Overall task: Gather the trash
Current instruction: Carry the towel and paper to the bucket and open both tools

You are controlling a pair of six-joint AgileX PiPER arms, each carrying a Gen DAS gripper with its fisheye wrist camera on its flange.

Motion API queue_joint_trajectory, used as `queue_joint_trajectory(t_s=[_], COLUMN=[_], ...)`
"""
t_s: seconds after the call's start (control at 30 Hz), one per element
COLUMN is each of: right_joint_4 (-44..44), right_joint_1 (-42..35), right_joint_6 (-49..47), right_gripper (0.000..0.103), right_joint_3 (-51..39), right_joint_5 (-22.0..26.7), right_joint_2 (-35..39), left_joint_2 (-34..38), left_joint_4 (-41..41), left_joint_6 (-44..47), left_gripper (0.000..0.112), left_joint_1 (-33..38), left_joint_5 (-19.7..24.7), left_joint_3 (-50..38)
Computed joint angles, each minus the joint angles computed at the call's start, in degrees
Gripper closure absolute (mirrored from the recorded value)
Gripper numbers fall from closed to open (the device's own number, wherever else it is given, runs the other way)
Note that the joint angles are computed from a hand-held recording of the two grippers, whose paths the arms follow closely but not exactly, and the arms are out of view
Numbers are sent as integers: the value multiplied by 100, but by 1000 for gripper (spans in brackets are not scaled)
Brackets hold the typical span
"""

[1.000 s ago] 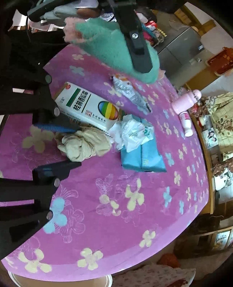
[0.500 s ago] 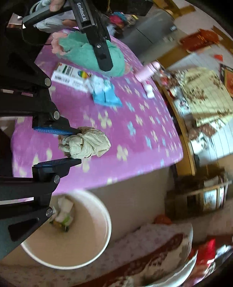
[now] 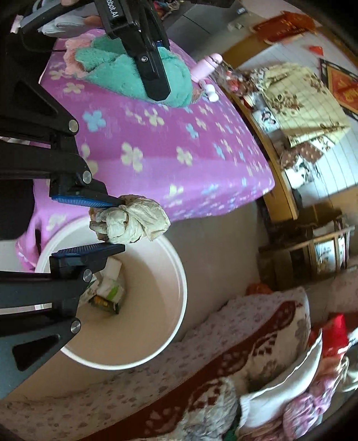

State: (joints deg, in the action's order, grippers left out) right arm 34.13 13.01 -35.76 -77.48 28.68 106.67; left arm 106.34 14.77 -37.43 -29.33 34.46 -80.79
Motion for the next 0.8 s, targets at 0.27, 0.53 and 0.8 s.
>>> queue_joint_trajectory(t_s=[0.27, 0.53, 0.8], right_joint_4=[-239, -375, -442], right_joint_1=[-230, -411, -464], right_joint_6=[145, 247, 363], right_gripper=[80, 80, 80], right_joint_3=[-114, -206, -226], right_joint_5=[-140, -240, -288], right_joint_2=[214, 463, 594], left_joint_2=[762, 1350, 1625], left_joint_4=[7, 18, -191], left_joint_6=[60, 108, 212], left_gripper=[56, 56, 56], left_joint_1=[-121, -226, -240], left_joint_5=[358, 630, 589], left_joint_3=[-919, -1636, -1935])
